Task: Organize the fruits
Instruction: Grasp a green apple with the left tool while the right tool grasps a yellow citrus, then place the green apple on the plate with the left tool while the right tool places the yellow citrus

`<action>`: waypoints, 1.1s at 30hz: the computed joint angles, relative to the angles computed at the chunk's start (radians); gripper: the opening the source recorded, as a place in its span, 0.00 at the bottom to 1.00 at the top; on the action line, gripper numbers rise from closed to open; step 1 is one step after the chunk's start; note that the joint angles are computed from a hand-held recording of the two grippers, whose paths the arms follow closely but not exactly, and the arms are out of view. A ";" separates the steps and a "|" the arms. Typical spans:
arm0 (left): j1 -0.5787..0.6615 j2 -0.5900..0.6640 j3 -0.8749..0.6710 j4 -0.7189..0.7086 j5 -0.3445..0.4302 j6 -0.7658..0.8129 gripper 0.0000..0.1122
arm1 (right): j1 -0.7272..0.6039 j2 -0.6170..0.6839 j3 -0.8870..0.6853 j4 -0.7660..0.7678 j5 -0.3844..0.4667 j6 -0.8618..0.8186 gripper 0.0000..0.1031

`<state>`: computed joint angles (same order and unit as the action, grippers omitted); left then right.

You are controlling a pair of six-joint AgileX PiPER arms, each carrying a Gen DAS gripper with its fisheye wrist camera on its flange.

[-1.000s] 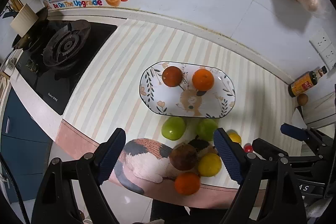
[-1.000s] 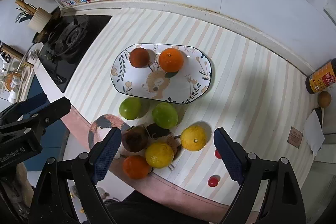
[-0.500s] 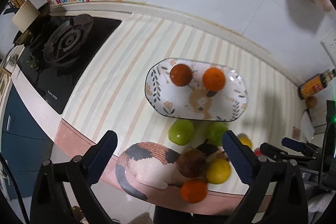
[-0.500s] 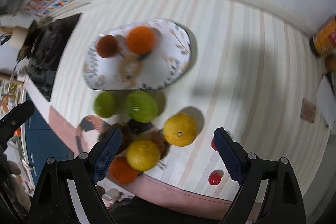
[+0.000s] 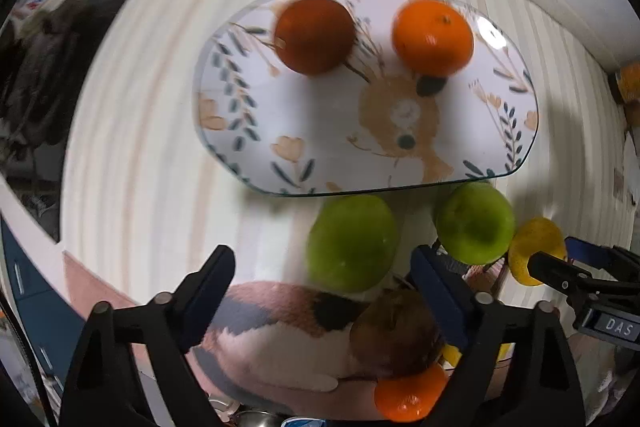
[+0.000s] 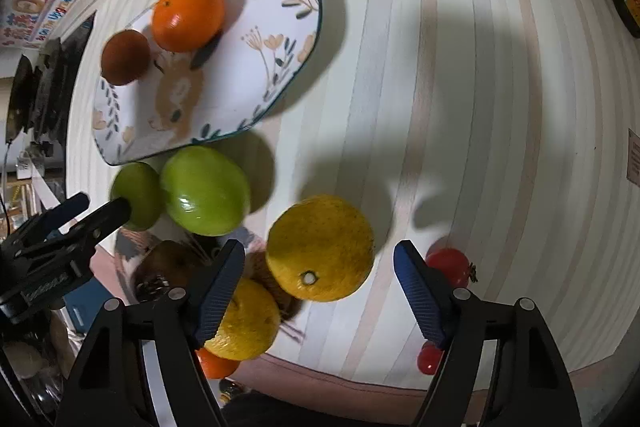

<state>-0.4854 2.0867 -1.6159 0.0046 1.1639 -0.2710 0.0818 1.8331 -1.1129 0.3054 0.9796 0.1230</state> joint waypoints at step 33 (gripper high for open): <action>0.131 -0.189 0.021 -0.114 0.003 -0.015 0.47 | 0.042 0.043 -0.277 -0.025 0.134 -0.020 0.61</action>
